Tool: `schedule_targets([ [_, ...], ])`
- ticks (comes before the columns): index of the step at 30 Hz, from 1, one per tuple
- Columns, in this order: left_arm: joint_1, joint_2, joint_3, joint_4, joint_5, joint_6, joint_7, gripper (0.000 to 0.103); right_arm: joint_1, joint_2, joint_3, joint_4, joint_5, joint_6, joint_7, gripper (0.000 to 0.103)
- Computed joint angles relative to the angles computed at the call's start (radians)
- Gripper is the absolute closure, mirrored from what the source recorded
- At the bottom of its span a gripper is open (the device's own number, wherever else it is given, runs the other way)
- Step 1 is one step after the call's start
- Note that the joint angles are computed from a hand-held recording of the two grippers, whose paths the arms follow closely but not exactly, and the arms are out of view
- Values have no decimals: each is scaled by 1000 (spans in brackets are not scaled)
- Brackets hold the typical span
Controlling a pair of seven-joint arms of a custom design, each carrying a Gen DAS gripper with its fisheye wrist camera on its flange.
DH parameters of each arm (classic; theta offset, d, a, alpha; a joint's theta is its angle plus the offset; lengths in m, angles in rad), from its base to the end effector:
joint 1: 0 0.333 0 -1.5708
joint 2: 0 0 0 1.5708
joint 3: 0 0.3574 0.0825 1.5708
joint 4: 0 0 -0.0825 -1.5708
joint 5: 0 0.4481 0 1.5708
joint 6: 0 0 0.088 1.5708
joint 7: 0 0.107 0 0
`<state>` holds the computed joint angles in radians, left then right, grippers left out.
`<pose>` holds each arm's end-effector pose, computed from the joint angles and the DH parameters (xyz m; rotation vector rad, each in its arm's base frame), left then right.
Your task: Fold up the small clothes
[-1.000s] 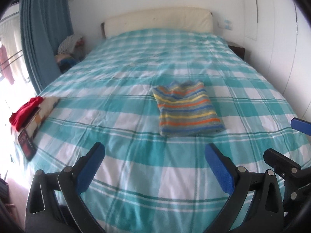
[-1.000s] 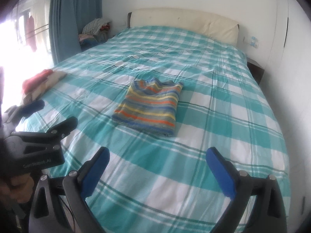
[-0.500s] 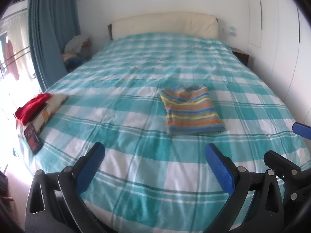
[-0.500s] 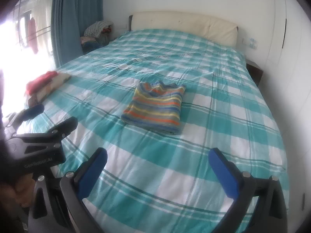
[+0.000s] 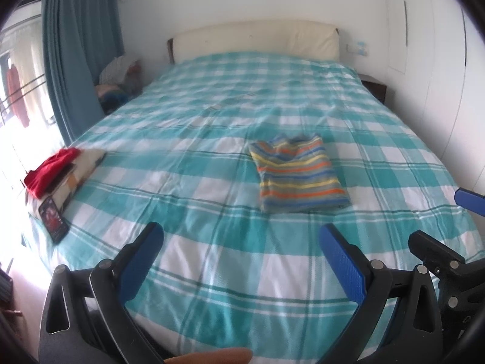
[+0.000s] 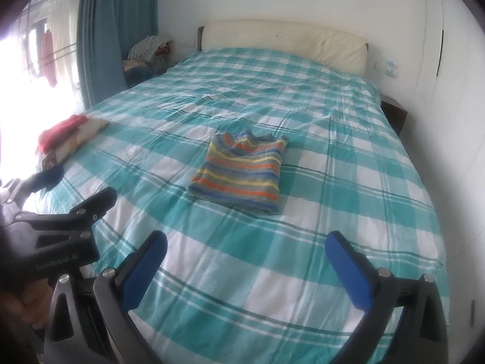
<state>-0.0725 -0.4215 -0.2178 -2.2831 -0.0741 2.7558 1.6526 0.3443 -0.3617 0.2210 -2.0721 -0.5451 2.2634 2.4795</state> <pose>0.4976 -0.1637 0.6394 -1.3961 1.9750 -0.8634 0.4536 0.2938 0.6704 -1.7019 1.8767 -0.8086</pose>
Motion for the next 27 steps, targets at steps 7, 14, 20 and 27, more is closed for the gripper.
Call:
schedule_targets([
  [7,-28,20,18,31,-25,32,62,0,-10,17,27,52,-62,-89,27,1],
  [14,-46,28,18,46,-57,-17,54,0,-1,19,25,62,-91,-109,43,1],
  [20,-15,25,-15,43,-6,-37,3,0,3,19,21,63,-95,-112,46,1],
  [27,-14,25,-12,47,8,-54,-29,0,4,17,19,63,-95,-114,41,1],
])
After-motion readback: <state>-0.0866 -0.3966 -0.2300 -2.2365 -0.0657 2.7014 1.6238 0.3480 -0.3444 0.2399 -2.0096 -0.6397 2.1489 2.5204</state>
